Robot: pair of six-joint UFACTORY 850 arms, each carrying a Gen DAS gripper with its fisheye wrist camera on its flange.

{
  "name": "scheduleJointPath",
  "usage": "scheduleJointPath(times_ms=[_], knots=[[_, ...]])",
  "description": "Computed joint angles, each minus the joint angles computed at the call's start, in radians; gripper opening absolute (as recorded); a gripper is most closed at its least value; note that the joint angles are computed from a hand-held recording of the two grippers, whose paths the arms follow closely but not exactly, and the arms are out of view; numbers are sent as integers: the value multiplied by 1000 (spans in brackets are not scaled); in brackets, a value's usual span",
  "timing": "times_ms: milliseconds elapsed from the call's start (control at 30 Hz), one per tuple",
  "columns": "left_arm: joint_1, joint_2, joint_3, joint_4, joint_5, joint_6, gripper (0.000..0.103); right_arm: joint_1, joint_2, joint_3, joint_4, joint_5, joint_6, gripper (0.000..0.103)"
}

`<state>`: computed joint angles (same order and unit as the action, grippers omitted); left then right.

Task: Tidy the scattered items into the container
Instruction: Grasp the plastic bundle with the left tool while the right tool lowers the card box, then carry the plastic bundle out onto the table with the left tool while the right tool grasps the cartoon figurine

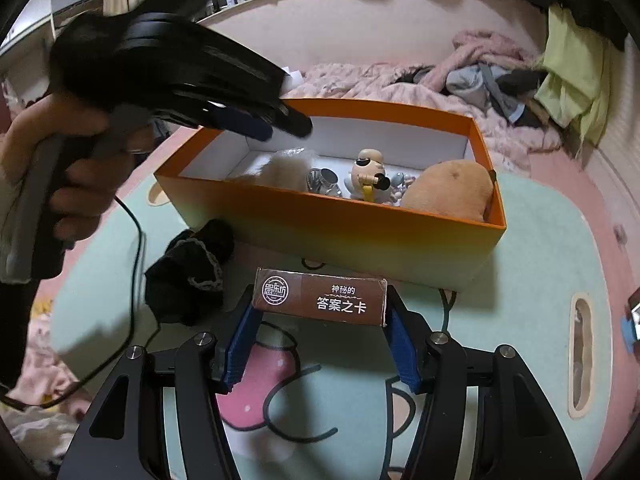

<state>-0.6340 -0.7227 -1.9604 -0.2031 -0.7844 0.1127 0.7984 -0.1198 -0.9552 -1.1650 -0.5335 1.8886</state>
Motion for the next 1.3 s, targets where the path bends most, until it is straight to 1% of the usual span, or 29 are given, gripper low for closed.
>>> scheduleJointPath(times_ms=[67, 133, 200, 267, 367, 433, 533, 567, 667, 733, 900, 1033, 1133, 1200, 1300], knots=[[-6, -36, -38, 26, -41, -29, 41, -2, -11, 3, 2, 11, 6, 60], [-10, -56, -53, 30, -62, -19, 40, -8, -25, 2, 27, 22, -9, 60], [-17, -49, -35, 49, -33, -12, 39, -2, -30, 6, 13, 11, 3, 61], [-16, -51, -37, 48, -31, -8, 33, 1, -32, 4, 23, 2, -15, 61], [-10, -52, -37, 19, -27, 20, 32, 2, -25, 13, 10, 13, -1, 61], [-4, -43, -24, -16, -15, 42, 31, -3, -14, 27, -14, 34, 34, 62], [5, 5, 34, -85, 57, 95, 31, -14, 9, 47, -73, 63, 119, 62], [11, 26, 57, -121, 83, 123, 31, -13, 15, 50, -86, 67, 144, 65], [34, 99, 127, -272, 145, 237, 31, -16, 42, 69, -166, 72, 249, 67], [51, 151, 176, -372, 163, 323, 31, -20, 51, 67, -185, 63, 262, 68], [90, 276, 319, -549, 178, 507, 31, -11, 61, 35, -155, -23, 161, 68], [123, 368, 467, -637, 218, 587, 31, -31, 89, 26, -197, -15, 172, 68], [147, 409, 564, -689, 224, 622, 31, -31, 98, 4, -197, -28, 154, 68], [154, 426, 619, -692, 229, 620, 31, -57, 91, -30, -131, -28, 77, 68], [154, 433, 669, -666, 255, 579, 31, -118, 72, -88, 50, -3, -91, 68]])
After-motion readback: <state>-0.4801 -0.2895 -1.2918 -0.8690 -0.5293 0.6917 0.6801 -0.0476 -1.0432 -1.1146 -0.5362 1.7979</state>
